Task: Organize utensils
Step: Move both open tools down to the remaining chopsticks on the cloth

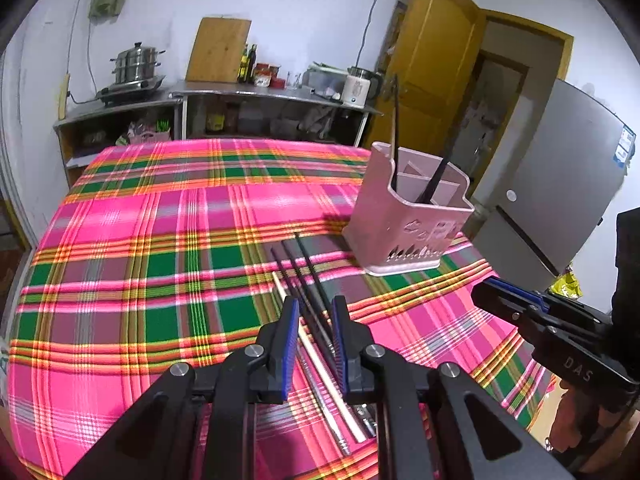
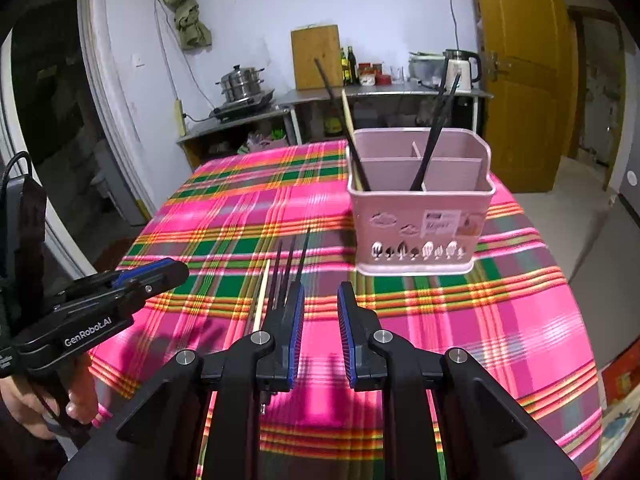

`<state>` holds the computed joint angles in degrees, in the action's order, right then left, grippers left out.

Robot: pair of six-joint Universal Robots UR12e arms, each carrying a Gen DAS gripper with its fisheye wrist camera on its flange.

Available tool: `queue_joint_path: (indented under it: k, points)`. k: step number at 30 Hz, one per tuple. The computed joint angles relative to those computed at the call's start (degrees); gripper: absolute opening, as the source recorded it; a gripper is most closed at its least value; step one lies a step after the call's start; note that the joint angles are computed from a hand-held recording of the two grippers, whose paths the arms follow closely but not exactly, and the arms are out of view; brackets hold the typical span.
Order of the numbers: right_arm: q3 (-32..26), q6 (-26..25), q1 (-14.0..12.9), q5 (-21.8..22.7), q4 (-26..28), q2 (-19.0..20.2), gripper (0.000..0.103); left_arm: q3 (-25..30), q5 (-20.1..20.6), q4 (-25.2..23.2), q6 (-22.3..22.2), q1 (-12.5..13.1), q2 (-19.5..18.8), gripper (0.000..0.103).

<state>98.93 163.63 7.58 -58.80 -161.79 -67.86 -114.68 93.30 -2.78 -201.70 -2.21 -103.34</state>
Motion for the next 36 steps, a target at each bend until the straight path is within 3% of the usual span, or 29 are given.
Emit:
queue_joint_path:
  k: [16, 21, 26, 36]
  points:
    - [-2.98, -2.28, 1.77, -0.66, 5.83, 3.5, 0.018, 0.96, -3.43, -3.62, -2.62, 2.54, -3.55, 0.016]
    - [-4.49, -2.95, 2.52, -1.22, 7.84, 5.1, 0.018, 2.43, -5.16, -4.84, -3.82, 3.27, -5.67, 0.024]
    - [-5.78, -3.42, 2.89, -1.53, 9.26, 6.3, 0.018, 3.71, -5.15, -6.57, -3.74, 3.32, -7.09, 0.024]
    - [-6.69, -3.3, 3.14, -1.92, 10.12, 7.21, 0.017, 4.4, 1.87, -6.71, -0.17, 0.82, -7.84, 0.024]
